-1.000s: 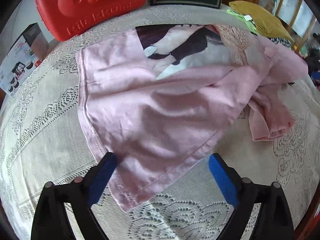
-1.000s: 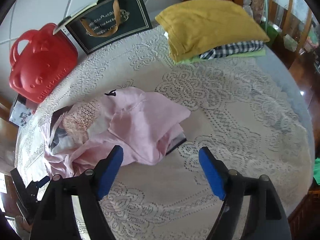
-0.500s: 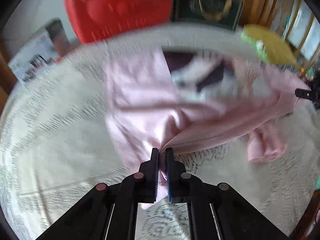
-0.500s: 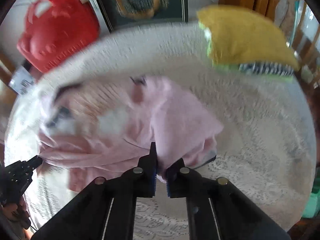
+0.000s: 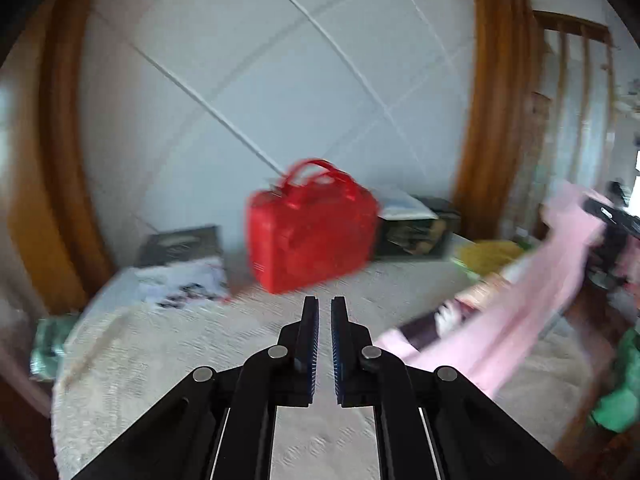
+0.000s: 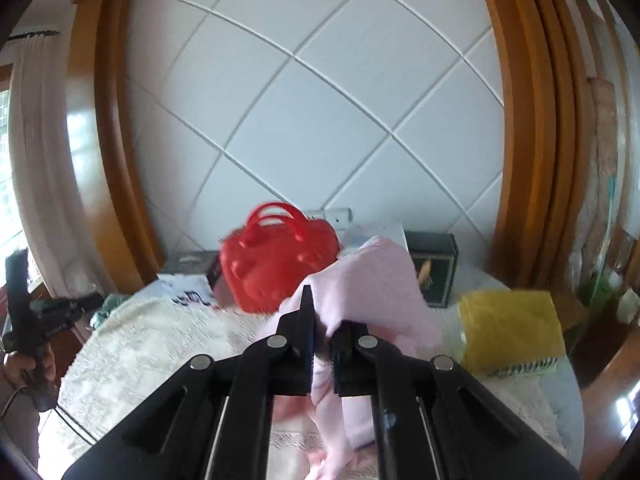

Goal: Fold clothes

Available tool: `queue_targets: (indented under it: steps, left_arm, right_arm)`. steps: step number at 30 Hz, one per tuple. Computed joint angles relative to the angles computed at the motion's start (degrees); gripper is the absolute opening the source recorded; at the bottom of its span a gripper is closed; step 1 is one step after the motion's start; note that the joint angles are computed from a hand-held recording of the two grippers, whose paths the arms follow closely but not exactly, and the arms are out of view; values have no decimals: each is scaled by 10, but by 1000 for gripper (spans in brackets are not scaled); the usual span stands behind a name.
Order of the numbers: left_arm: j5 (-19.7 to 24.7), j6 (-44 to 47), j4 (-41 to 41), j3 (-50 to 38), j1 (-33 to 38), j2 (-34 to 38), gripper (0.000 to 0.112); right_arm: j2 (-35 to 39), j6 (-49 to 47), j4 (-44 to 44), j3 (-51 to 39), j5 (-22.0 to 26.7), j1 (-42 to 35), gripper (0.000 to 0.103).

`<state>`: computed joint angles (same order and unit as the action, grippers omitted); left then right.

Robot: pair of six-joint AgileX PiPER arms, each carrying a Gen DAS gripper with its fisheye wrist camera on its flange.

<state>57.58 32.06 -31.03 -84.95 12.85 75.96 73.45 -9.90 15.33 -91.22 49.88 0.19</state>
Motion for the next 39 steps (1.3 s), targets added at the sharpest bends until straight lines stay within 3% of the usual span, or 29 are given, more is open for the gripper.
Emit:
queue_targets:
  steps: [2,4,8,12,14,16,21,27,31,34,39]
  left_arm:
    - [37,11,0,-5,-5,21,7]
    - [33,3,13,32,-40,36,8]
    - [-21,-52,60,100,-153,92,9]
    - [-75,-90,71,106,-242,180,19]
    - [-96,-102,68,92,-276,226,41]
    - [-111,-115,76,78,-308,258,99]
    - [-140,-177,126,32,-382,329,101]
    - [-180,-291,264,-1,-452,396,101]
    - [-165,-390,361,-49,-475,463,100]
    - [-195,-436,388,-48,-472,478,103]
    - [-191,-416,372,-63,-465,489,103]
  right_arm:
    - [23,60,-58,-25,17,18,6]
    - [41,93,-68,-16,27,10,6]
    - [61,96,-73,62,-2,-32,6]
    - [73,60,-38,121,-21,-105,6]
    - [86,28,-11,137,-26,-153,6]
    - [100,-11,21,155,-25,-203,6]
    - [156,-71,69,166,-25,-269,9]
    - [191,-124,107,181,-21,-307,9]
    - [215,-134,112,186,-24,-317,9]
    - [229,-148,119,192,-33,-321,9]
    - [242,-156,119,202,-47,-315,9]
